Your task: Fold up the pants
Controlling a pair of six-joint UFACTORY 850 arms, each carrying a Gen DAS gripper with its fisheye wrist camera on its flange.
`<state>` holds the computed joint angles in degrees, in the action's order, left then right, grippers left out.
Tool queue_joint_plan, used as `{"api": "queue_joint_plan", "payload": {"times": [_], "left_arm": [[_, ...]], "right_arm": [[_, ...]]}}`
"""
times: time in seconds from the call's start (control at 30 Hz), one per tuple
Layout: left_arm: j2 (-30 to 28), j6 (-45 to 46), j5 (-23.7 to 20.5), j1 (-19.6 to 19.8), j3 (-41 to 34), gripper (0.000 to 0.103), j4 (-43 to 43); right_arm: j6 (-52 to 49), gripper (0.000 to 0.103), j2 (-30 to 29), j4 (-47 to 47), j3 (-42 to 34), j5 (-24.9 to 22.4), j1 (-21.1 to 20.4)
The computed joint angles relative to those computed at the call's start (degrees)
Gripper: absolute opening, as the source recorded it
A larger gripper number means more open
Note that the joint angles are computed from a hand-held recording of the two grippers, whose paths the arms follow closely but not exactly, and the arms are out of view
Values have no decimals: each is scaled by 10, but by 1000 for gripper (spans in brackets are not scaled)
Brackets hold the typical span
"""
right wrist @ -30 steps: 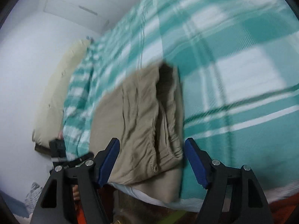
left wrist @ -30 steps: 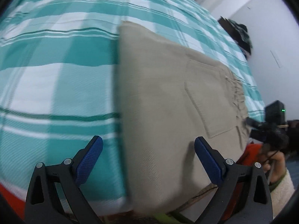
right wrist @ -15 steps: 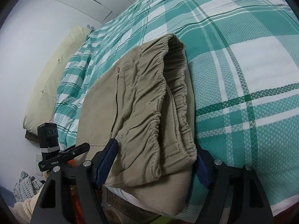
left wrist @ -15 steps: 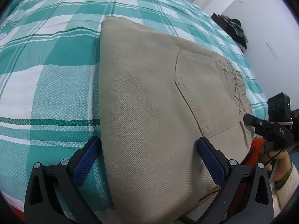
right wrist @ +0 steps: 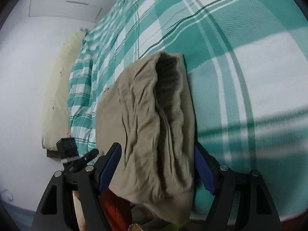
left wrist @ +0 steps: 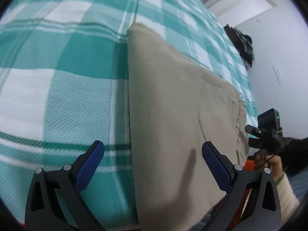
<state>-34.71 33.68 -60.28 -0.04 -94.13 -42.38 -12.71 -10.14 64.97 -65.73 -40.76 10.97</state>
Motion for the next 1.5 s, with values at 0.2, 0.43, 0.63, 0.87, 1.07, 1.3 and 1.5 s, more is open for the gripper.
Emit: {"api": "queue_joint_plan", "payload": {"times": [0.2,0.43,0.63,0.87,1.07,1.3,1.5], "left_arm": [[41,-36,53,-41,12,17,93],[72,-54,89,-67,-22,13,130],[-35,-90,87,-61,-225,13,127],[-127,-276,173,-84,-339,81,382],[31,-302,303,-83,-48,88,474],[150,-433,323,-116,70,98,604],[250,-498,348,-127,148,102,670]], "right_arm": [[106,44,-53,-217,-91,-12,37],[224,29,-60,-533,-208,-33,132],[238,29,-127,-578,-348,-28,124],[230,50,-296,-567,-601,-74,74],[374,98,-216,-665,-441,-10,56],[558,100,-60,-859,-223,39,135],[644,102,-1,-945,-193,0,213]]}}
